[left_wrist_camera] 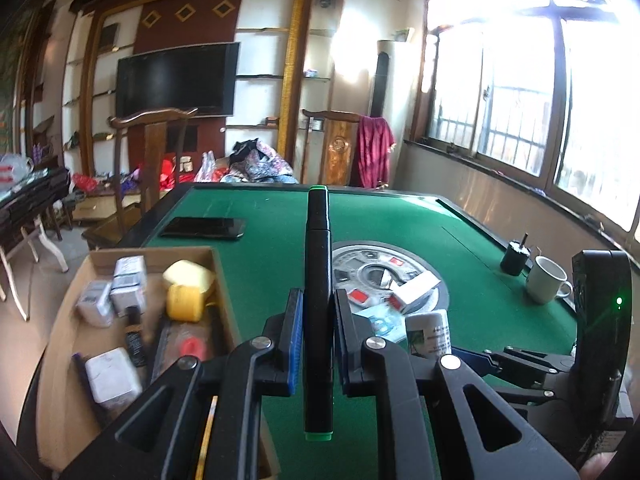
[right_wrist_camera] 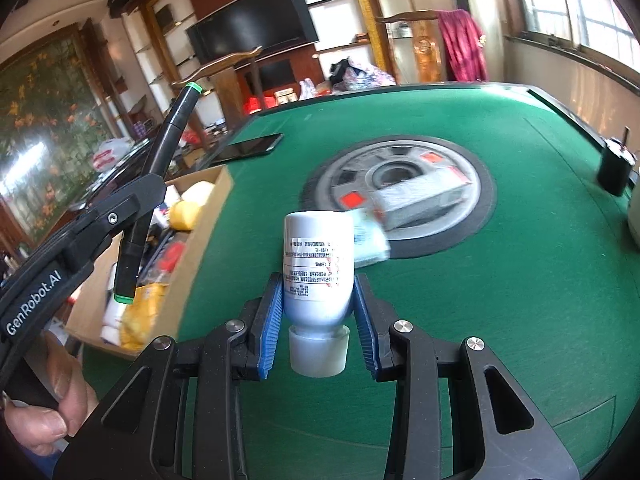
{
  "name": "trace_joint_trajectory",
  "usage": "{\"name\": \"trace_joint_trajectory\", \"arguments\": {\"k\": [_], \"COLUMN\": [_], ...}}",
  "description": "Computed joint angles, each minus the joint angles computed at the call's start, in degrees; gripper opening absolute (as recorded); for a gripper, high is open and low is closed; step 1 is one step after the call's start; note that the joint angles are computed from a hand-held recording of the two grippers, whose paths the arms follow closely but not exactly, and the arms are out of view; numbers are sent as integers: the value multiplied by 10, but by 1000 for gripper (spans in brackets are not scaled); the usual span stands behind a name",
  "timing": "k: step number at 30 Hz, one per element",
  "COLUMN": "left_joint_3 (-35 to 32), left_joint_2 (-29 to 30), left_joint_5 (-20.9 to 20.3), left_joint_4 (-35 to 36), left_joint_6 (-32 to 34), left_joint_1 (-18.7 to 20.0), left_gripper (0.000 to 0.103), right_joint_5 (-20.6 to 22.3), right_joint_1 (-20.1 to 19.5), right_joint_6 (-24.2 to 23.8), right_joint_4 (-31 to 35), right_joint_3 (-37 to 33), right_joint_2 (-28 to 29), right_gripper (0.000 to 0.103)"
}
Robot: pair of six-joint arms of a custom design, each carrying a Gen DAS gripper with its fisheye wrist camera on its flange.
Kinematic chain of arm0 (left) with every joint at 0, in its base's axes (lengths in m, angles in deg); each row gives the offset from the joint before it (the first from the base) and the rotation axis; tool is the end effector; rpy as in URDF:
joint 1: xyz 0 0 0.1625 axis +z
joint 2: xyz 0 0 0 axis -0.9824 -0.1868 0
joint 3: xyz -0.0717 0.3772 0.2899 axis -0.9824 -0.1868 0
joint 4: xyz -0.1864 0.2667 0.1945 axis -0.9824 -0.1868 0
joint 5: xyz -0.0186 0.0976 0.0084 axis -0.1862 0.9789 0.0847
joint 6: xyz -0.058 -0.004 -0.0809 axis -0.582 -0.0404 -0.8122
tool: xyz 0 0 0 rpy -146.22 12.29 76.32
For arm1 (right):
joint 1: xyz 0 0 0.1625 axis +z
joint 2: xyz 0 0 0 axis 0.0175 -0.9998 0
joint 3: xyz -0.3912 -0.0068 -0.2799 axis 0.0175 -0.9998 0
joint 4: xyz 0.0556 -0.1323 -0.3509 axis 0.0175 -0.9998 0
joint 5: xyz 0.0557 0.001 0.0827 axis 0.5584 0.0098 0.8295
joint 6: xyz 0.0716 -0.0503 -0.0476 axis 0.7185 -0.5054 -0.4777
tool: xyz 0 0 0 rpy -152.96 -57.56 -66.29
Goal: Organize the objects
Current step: 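Carry the marker and bottle over the tray, lower them and open both tools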
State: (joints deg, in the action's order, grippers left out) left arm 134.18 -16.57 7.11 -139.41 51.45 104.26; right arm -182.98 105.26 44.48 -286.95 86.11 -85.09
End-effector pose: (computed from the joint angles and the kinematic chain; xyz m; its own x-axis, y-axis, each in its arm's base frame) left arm -0.3158 -0.3689 0.1758 -0.7036 0.4754 -0.5281 0.7104 0.4562 -0.5359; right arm 0.1806 -0.3433 0.2016 -0.8683 0.0685 0.4913 -0.3392 0.6408 -0.6887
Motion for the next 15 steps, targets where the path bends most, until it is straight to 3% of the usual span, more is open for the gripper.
{"name": "trace_joint_trajectory", "arguments": {"k": [8,12,15], "left_joint_3": [33,38,34], "left_joint_2": [-116,-150,-164], "left_joint_5": [22,49,47], "left_joint_4": [113,151,170], "left_joint_6": [-77,-108,-130], "left_joint_1": [49,79,108], "left_gripper": [13,13,13], "right_joint_5": [7,21,27], "right_joint_1": [65,81,92], "right_joint_6": [19,26,29], "right_joint_4": [132,200,244], "right_joint_3": [-69,-113,-150], "right_joint_2": [17,34,52], "right_gripper": [34,34,34]}}
